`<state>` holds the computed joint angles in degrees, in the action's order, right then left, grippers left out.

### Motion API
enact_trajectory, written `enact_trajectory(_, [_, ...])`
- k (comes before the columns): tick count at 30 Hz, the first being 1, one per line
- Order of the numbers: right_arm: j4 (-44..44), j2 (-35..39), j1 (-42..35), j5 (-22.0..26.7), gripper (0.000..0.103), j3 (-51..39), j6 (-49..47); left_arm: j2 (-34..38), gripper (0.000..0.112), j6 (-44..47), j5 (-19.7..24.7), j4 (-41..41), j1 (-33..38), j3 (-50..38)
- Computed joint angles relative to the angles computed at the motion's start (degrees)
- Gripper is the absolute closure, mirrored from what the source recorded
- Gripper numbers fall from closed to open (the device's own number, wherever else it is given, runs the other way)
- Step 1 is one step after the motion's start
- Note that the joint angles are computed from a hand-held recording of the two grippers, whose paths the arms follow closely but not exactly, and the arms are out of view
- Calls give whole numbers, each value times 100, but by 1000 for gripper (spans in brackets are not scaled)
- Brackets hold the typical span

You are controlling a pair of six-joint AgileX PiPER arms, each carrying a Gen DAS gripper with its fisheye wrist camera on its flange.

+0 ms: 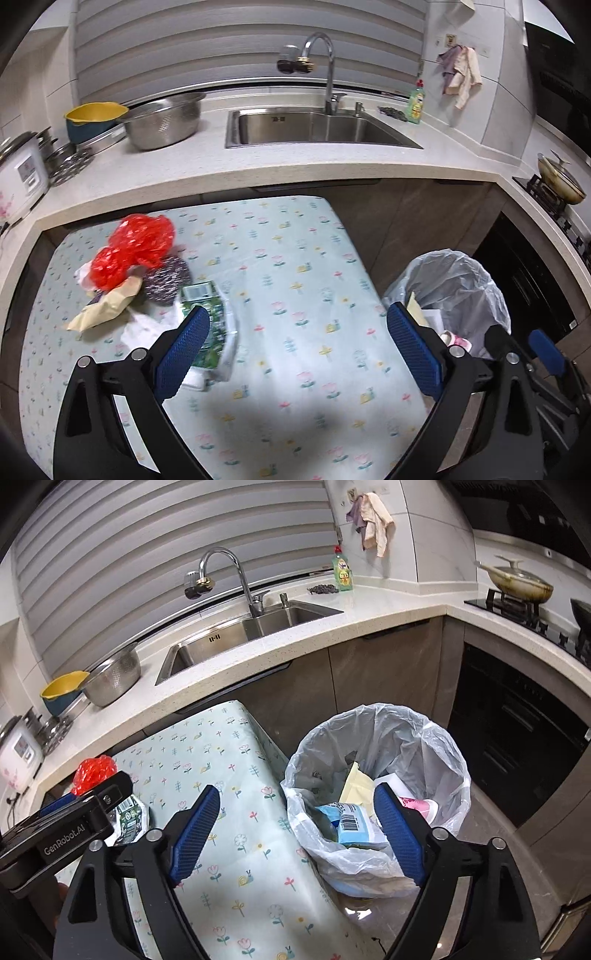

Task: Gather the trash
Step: 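Move both tools back to the table toward the green carton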

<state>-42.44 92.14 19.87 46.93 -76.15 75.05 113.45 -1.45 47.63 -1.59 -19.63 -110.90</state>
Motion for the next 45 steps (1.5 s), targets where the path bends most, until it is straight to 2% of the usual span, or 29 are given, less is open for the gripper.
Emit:
enact_trajectory(9, [-278,274,769,705,18,-504,73,-707,18,219,-371,-24,640,1046])
enact_trajectory(13, [-343,411,1068,828,18,-659,212,-910,18,444,-466,-188,976,1379])
enact_trajectory(16, [-434,533,1293,928,13,-780,307,-1044,17,588,-557,-265,1204,1624])
enact_trajectory(26, [-288,1130,1771,1093,13,-1483,117,-1315,17,927,-824,-278,1915,2164])
enact_trajectory(39, [216,2193,1987,1206,13,-2795,-486,-1025,17,1266,-797,-264,2792,2030])
enact_trajectory(45, [604,2924,1944,1355,13,-3733,-935,-667,17,1465,-716,-348,3119,1724])
